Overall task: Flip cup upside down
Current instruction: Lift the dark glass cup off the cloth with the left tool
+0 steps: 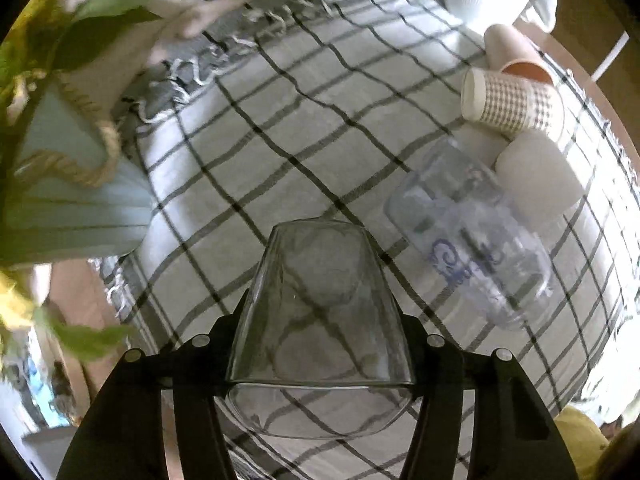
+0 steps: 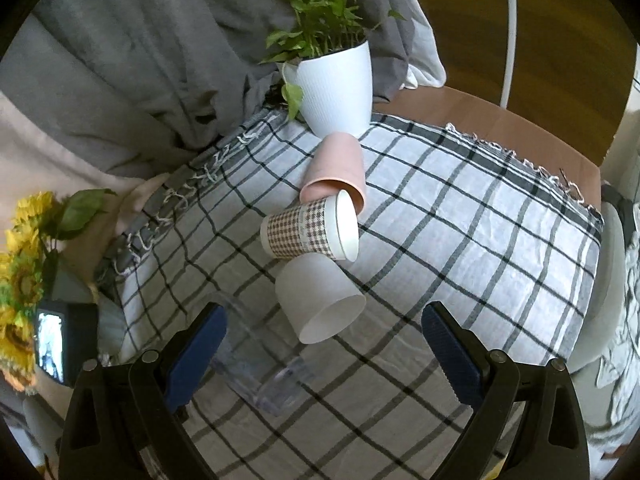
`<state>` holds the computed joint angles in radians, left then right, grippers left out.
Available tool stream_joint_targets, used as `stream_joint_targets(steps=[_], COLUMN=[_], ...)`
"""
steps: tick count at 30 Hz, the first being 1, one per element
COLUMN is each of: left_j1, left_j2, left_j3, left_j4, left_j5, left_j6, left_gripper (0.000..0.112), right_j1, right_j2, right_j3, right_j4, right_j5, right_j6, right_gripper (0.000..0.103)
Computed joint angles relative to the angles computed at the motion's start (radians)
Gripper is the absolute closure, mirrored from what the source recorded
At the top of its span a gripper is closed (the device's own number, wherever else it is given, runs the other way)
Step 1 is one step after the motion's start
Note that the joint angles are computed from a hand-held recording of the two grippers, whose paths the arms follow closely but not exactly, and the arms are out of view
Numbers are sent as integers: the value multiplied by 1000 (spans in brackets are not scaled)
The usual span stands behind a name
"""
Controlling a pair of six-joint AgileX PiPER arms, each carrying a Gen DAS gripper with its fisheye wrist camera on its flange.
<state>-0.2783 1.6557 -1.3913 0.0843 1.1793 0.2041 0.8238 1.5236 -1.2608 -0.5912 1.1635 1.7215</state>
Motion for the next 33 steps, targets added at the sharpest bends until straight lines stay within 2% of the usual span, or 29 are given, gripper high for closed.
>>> stream_joint_targets(steps=[1, 3, 9, 14, 16, 18, 23, 27, 30, 33], left_j1=[-56, -78, -182, -300, -383, -459, -591, -628, -635, -674], left_j2=[2, -16, -152, -261, -288, -287, -233, -170, -132, -107], left_j3=[-5, 45, 139, 259, 306, 343, 379, 367, 370, 373], left_j4=[13, 42, 126, 144, 158, 164, 148, 157, 186, 286], left_j5=[-8, -75, -110, -123, -125, -142, -201, -269, -336, -363], left_j6=[-74, -135, -329, -618, -768, -897, -1076, -1163, -1247, -1378], left_gripper=[54, 54, 54, 54, 54, 54, 54, 54, 54, 54], right_j1=[0, -4, -28, -75, -107, -139, -194, -274, -306, -333], right_j2=[-9, -31, -137, -237, -269, -313, -413, -460, -481, -496], right_j3=[8, 24, 101, 173, 200, 244, 339, 397, 431, 457], right_j4=[-2, -1, 27, 83, 124, 152, 177, 219, 212, 194], right_j5=[-6, -15, -58, -84, -99, -115, -113, -131, -137, -144], right_j6=[-6, -29, -145, -341, -439, -548, -742, -902, -956, -993], right_gripper=[5, 5, 5, 5, 5, 5, 5, 5, 5, 5])
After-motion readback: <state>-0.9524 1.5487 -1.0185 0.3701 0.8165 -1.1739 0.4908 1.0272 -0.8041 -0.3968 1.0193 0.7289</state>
